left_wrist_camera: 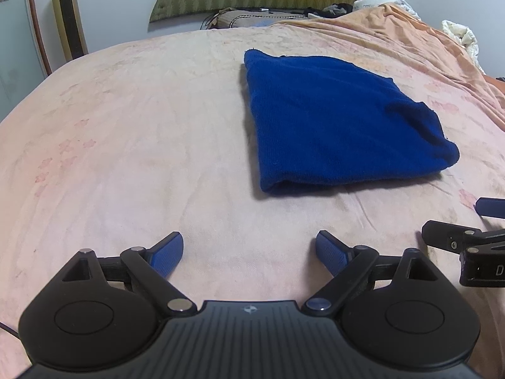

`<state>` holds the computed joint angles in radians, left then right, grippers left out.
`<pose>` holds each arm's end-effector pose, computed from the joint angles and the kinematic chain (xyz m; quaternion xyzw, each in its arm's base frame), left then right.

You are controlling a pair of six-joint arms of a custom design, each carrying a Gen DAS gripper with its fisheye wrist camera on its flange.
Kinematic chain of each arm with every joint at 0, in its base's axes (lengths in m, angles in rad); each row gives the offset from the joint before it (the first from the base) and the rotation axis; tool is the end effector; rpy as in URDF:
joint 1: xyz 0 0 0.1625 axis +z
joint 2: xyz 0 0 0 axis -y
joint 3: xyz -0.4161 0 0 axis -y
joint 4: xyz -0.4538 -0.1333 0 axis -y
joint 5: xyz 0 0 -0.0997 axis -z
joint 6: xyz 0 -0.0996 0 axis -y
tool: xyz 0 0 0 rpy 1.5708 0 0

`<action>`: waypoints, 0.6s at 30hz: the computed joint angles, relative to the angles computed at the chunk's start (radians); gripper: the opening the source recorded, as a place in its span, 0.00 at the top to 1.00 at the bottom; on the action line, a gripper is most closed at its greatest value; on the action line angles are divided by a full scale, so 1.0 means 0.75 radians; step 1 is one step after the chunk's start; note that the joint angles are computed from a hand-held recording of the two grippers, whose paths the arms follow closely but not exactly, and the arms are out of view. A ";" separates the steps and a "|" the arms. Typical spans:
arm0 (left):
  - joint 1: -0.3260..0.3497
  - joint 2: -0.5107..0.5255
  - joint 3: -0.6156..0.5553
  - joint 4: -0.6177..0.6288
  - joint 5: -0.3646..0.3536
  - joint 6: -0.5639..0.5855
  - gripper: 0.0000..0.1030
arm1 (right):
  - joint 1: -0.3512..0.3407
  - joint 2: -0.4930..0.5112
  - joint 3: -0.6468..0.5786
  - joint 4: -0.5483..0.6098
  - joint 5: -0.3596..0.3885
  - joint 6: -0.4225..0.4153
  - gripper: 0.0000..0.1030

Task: Fold small clothes

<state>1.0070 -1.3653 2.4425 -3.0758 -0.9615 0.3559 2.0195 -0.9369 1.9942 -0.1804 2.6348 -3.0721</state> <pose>-0.0660 -0.4605 0.1373 0.3567 0.8636 -0.2318 0.2705 0.2254 -0.3617 0.0016 -0.0166 -0.8284 0.4055 0.3860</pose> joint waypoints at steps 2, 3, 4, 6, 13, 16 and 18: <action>0.000 0.001 0.000 -0.003 0.001 0.002 0.11 | -0.002 -0.006 0.007 -0.008 -0.004 -0.005 0.01; -0.001 0.001 0.000 -0.005 0.002 0.002 0.11 | -0.002 -0.008 0.009 -0.012 -0.003 -0.007 0.01; -0.001 0.002 0.000 -0.007 0.002 0.002 0.11 | -0.002 -0.008 0.009 -0.012 -0.003 -0.007 0.01; 0.001 0.000 0.001 -0.010 0.001 -0.002 0.11 | -0.001 -0.007 0.009 -0.016 0.000 -0.012 0.01; 0.012 -0.015 0.004 -0.020 -0.007 -0.013 0.11 | -0.002 -0.023 0.028 -0.055 -0.001 -0.027 0.01; 0.012 -0.019 0.009 -0.024 -0.005 -0.012 0.11 | -0.003 -0.025 0.027 -0.052 -0.007 -0.026 0.01; 0.011 -0.021 0.009 -0.021 -0.004 -0.016 0.11 | 0.003 -0.023 0.026 -0.057 -0.006 -0.036 0.01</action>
<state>1.0153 -1.3809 2.4496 -3.0915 -0.9643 0.3441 2.0218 -0.9542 2.0135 -0.2229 2.6300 -3.0992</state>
